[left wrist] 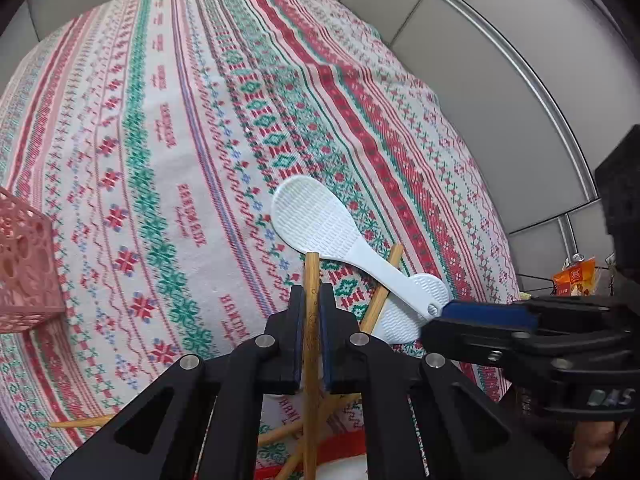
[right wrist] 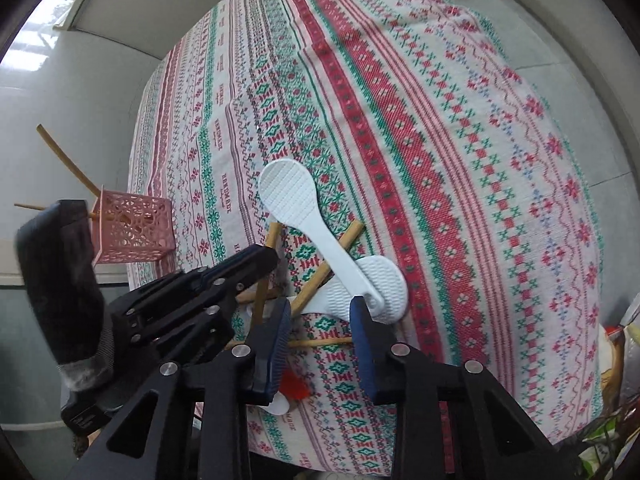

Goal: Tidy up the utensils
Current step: 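Grasp a chopstick with the left tool while the right tool grasps another chopstick, then carry both chopsticks to the pink basket and open both tools to release them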

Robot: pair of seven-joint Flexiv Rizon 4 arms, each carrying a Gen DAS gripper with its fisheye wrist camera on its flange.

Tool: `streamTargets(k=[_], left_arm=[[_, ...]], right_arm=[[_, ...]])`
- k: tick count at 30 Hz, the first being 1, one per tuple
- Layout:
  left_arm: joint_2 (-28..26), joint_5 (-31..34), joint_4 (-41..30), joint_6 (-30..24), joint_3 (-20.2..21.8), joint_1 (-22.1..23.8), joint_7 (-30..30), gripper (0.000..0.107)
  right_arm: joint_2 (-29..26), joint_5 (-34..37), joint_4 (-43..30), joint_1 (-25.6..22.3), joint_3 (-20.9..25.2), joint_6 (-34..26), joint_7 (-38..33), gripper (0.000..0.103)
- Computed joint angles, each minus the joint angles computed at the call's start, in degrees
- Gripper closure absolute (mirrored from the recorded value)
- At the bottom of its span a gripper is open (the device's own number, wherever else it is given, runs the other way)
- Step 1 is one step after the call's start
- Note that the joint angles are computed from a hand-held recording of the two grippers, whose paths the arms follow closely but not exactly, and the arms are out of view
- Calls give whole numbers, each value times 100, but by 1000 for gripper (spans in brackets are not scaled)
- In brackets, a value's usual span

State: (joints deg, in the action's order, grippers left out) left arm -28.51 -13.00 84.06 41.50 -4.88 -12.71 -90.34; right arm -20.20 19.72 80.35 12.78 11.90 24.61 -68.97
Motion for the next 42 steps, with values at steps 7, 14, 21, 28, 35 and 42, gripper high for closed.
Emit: streamTargets(k=[7, 14, 21, 28, 35, 42], left_arm=[[261, 206, 156, -27, 126, 18, -70, 100], [616, 103, 539, 102, 112, 152, 67, 100], [825, 48, 752, 234, 133, 214, 57, 100], [909, 129, 827, 311, 162, 210, -35, 100], [1058, 244, 948, 395, 194, 204, -118, 100], [1291, 350, 1116, 661, 242, 212, -205, 100]], right_arm=[[-351, 146, -266, 49, 20, -2, 274, 75], [-635, -434, -521, 294, -66, 3, 570, 76], [-977, -1465, -801, 670, -223, 147, 866, 76], [-1435, -2243, -1303, 1027, -373, -7, 1030, 86], [-1655, -2272, -1591, 1028, -361, -50, 1182, 92], [-1390, -1492, -1278, 592, -93, 527, 922, 95]])
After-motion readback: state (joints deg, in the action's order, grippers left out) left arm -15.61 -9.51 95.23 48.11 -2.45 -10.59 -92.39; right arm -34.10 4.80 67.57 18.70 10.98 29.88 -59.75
